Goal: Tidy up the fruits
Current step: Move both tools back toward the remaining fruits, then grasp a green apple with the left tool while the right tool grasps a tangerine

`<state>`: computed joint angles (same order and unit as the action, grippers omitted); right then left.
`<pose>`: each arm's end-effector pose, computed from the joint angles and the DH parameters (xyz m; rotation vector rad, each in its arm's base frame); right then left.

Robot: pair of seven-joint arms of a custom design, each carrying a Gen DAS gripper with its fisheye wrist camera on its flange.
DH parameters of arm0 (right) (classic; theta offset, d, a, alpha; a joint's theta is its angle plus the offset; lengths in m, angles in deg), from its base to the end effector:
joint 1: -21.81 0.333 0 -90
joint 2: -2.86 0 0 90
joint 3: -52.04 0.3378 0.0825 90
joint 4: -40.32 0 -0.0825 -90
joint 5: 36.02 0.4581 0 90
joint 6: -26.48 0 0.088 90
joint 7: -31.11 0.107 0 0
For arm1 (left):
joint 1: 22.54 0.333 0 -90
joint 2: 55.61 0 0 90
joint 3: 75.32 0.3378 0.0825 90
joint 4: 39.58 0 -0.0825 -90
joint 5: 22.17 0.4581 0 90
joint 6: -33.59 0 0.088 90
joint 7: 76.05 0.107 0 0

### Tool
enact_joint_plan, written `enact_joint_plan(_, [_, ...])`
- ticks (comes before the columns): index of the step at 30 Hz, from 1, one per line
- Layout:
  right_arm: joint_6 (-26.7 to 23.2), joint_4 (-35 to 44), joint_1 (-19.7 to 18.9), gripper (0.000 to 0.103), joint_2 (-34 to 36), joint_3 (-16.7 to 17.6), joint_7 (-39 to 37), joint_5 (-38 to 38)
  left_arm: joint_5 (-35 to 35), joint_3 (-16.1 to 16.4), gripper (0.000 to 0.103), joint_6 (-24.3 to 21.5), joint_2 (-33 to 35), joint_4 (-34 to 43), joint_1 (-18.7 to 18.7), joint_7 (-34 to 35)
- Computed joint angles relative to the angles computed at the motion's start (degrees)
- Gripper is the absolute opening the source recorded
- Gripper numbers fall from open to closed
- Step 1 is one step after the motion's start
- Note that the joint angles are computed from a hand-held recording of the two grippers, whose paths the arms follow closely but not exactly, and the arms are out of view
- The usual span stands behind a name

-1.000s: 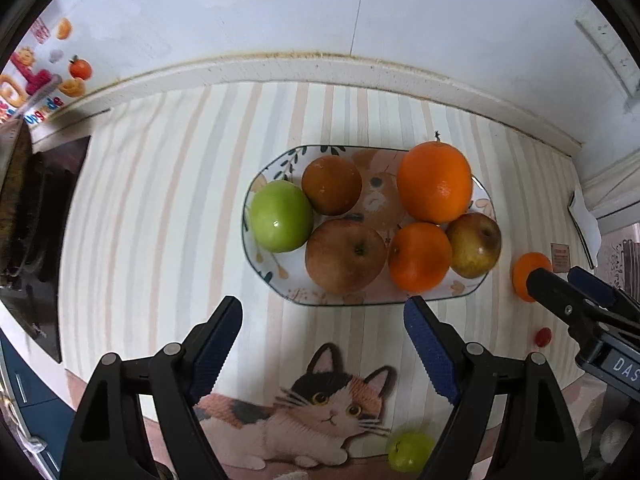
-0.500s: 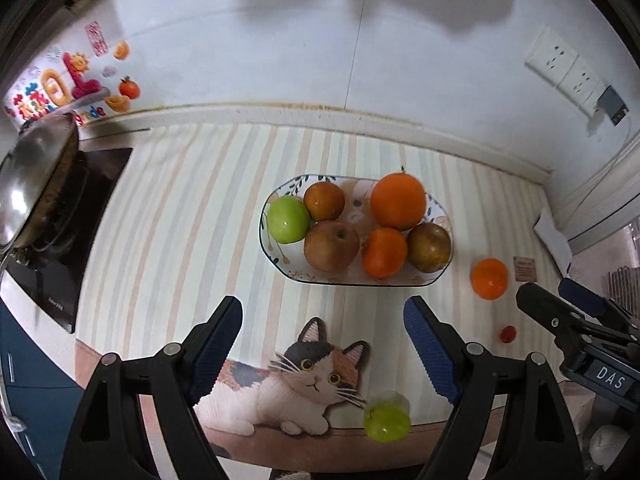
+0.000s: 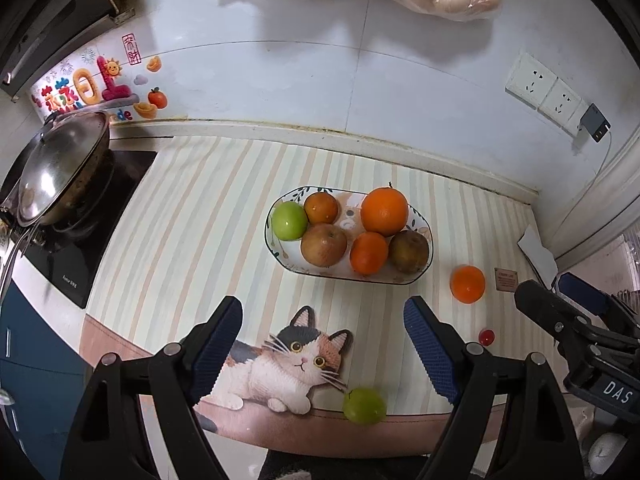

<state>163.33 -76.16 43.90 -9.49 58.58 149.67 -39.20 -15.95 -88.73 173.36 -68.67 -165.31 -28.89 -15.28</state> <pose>0.5288 0.2939 0.6055 -1.8699 1.8054 -0.3083 0.5501 -0.2043 0.5213 -2.0656 1.8832 -0.5497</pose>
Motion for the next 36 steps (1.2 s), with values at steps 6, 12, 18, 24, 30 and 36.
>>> enact_joint_plan(6, [0.3,-2.0,0.5,0.095,-0.9,-1.7,-4.2,5.5,-0.1,-0.5,0.082,-2.8,-0.1,-0.1,-0.4,-1.9])
enact_joint_plan(12, [-1.2,-6.4,-0.4,0.079,-0.9,-3.6,-7.5,11.5,-4.2,-0.3,0.082,-8.3,4.1,0.6,-2.8,1.6])
enact_joint_plan(18, [-3.7,-10.5,-1.8,0.071,0.2,-4.8,-10.4,16.9,-12.7,0.5,0.082,-13.8,11.7,1.4,-5.1,4.8])
enact_joint_plan(24, [-3.9,-12.3,-3.4,0.072,2.0,-5.1,-11.8,19.1,-19.9,1.0,0.082,-16.1,18.2,2.9,-5.7,5.8])
enact_joint_plan(30, [-4.2,-11.4,-4.5,0.072,4.5,-4.7,-13.0,19.7,-23.7,1.2,0.056,-11.9,20.3,2.2,-5.9,3.8])
enact_joint_plan(36, [-2.7,-8.0,-6.0,0.072,7.9,-5.0,-13.6,21.0,-15.2,2.1,0.056,-11.4,21.4,4.9,-6.8,-0.5])
